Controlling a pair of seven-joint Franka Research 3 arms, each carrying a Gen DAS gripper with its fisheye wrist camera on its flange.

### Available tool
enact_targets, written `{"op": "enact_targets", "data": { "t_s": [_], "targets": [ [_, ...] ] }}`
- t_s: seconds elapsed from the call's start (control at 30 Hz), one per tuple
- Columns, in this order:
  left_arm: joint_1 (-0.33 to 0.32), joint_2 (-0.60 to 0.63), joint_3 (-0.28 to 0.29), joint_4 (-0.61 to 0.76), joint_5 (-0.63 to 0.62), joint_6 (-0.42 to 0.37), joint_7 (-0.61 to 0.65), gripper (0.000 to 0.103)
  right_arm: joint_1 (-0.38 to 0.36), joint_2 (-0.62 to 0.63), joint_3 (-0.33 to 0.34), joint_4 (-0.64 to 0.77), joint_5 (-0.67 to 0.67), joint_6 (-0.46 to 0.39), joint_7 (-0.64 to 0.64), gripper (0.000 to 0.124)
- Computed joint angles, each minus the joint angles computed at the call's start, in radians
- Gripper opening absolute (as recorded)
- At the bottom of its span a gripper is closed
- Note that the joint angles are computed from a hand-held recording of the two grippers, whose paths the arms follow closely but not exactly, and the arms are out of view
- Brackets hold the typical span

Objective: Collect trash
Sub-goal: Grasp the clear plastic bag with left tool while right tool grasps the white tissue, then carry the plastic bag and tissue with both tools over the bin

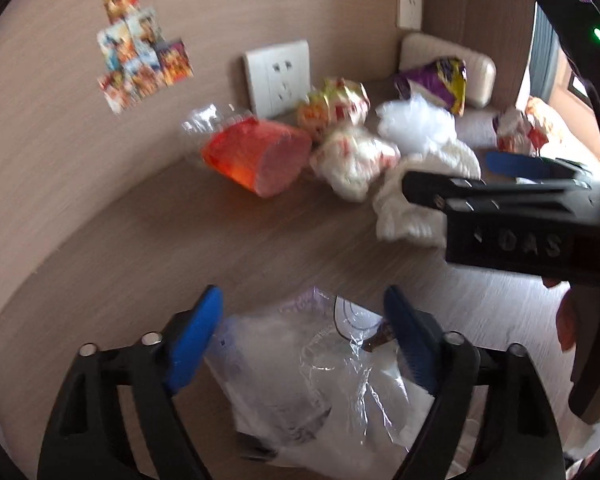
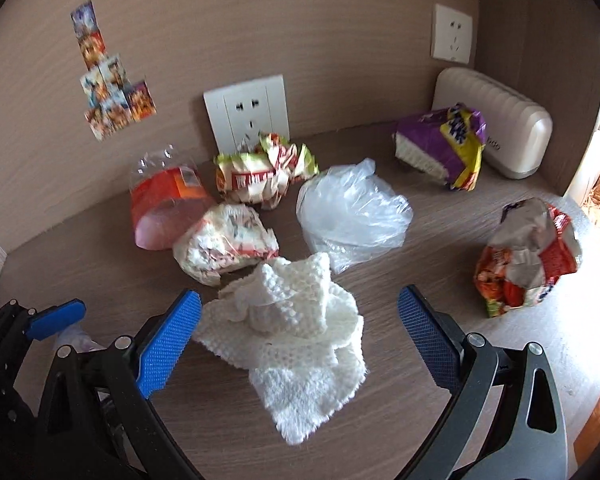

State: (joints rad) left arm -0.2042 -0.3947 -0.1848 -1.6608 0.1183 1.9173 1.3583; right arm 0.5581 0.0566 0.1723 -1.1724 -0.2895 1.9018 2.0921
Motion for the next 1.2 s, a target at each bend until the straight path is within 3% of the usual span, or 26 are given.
{"op": "enact_targets", "data": {
  "t_s": [0.03,0.1,0.2,0.5,0.73,0.93,1.2],
  "targets": [
    [-0.003,0.0,0.003,-0.003,-0.008,-0.005,0.005,0.07,-0.001,0.001,0.0,-0.003,0.011,0.0,-0.008,0.08],
    [-0.004,-0.01,0.006,-0.015,-0.013,0.007,0.008,0.065,0.007,0.013,0.004,0.007,-0.008,-0.027,-0.021,0.032],
    [-0.008,-0.013,0.012,-0.007,-0.031,-0.003,0.015,0.059,0.013,0.007,0.002,0.006,-0.006,-0.033,-0.034,0.021],
    [-0.005,0.01,0.008,0.125,-0.043,-0.049,0.044,0.058,-0.009,-0.069,0.015,0.0,-0.045,-0.013,-0.014,0.021],
    [-0.037,0.086,-0.048,0.264,-0.024,-0.029,0.074,0.058,-0.08,-0.205,0.041,-0.062,-0.095,-0.032,0.011,0.021],
    [-0.108,0.2,-0.124,0.394,-0.018,-0.006,0.08,0.058,-0.19,-0.383,0.059,-0.188,-0.119,-0.076,0.037,0.021],
    [-0.267,0.389,-0.218,0.597,0.045,-0.018,0.089,0.058,-0.338,-0.633,0.057,-0.351,-0.111,-0.179,0.063,0.021]
  ]
}}
